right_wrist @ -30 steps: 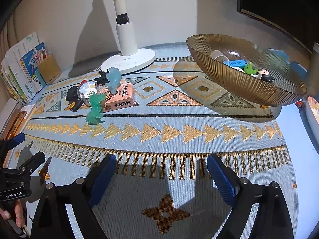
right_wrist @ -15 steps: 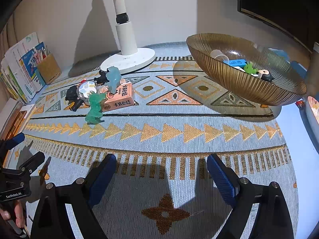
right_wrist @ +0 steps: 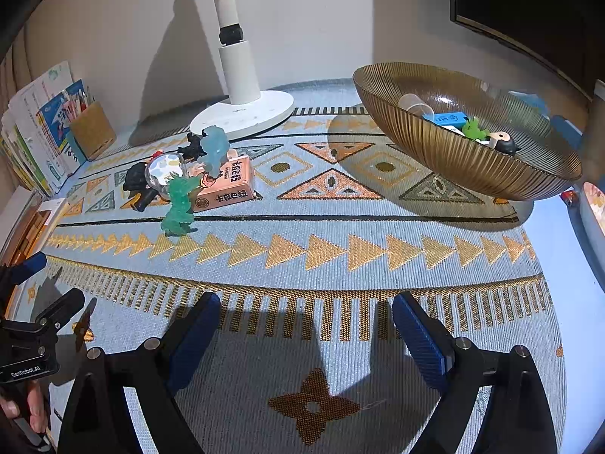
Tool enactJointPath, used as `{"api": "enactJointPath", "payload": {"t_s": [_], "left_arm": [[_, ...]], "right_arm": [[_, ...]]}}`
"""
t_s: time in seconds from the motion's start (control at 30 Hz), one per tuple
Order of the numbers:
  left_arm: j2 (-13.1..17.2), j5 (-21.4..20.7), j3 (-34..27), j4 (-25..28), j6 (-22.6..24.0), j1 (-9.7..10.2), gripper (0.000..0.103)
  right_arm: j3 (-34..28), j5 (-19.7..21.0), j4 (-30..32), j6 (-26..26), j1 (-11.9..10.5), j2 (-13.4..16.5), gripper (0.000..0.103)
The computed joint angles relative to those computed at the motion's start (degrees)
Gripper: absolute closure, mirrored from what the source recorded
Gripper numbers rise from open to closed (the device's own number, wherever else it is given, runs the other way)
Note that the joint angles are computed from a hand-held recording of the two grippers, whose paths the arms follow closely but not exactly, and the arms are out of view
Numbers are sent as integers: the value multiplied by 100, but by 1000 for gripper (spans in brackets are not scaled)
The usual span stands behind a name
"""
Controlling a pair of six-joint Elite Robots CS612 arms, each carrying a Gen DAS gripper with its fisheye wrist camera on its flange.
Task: Organize rigid objects
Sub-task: 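Grasp the green translucent figure with left tool while right tool grasps blue translucent figure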
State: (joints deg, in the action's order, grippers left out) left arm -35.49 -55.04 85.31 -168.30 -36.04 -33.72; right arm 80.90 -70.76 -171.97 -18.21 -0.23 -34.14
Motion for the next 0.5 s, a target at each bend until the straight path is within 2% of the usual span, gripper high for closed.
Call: {"api": "enactJointPath", "payload": {"t_s": [0.07, 0.13, 0.23, 0.3, 0.33, 0.37, 0.4, 0.43, 0.47, 0.5], "left_arm": [[9, 84, -17, 1, 3, -11, 1], [21, -34, -44, -177, 150, 12, 1], [53, -798, -81, -1024, 371, 128, 1], [111, -1112, -262, -1157, 554, 178, 1], [156, -1250, -397, -1114, 657, 203, 3], [231, -1497, -591, -1040, 751, 255, 13], [287, -1696, -720, -972, 769, 292, 20], [356, -1943, -887, -822, 759, 344, 28], [449, -2135, -1100, -581, 738, 389, 29], [504, -2161, -1207, -479, 756, 393, 29]], "right_arm": [[-2, -54, 2, 20, 6, 0, 12], [-49, 6, 155, -13, -4, 3, 12], [-289, 628, 871, 16, -83, 9, 13], [-490, 968, 1094, 170, -105, 10, 13], [-588, 993, 1151, 172, -87, 15, 13], [-709, 998, 1224, 132, -55, 30, 15], [-891, 1023, 1336, 47, -15, 74, 17], [-1000, 1036, 1385, 18, 16, 110, 28], [-1165, 1084, 1540, -55, 44, 169, 35], [-1419, 1131, 1840, -133, 81, 269, 35]]}}
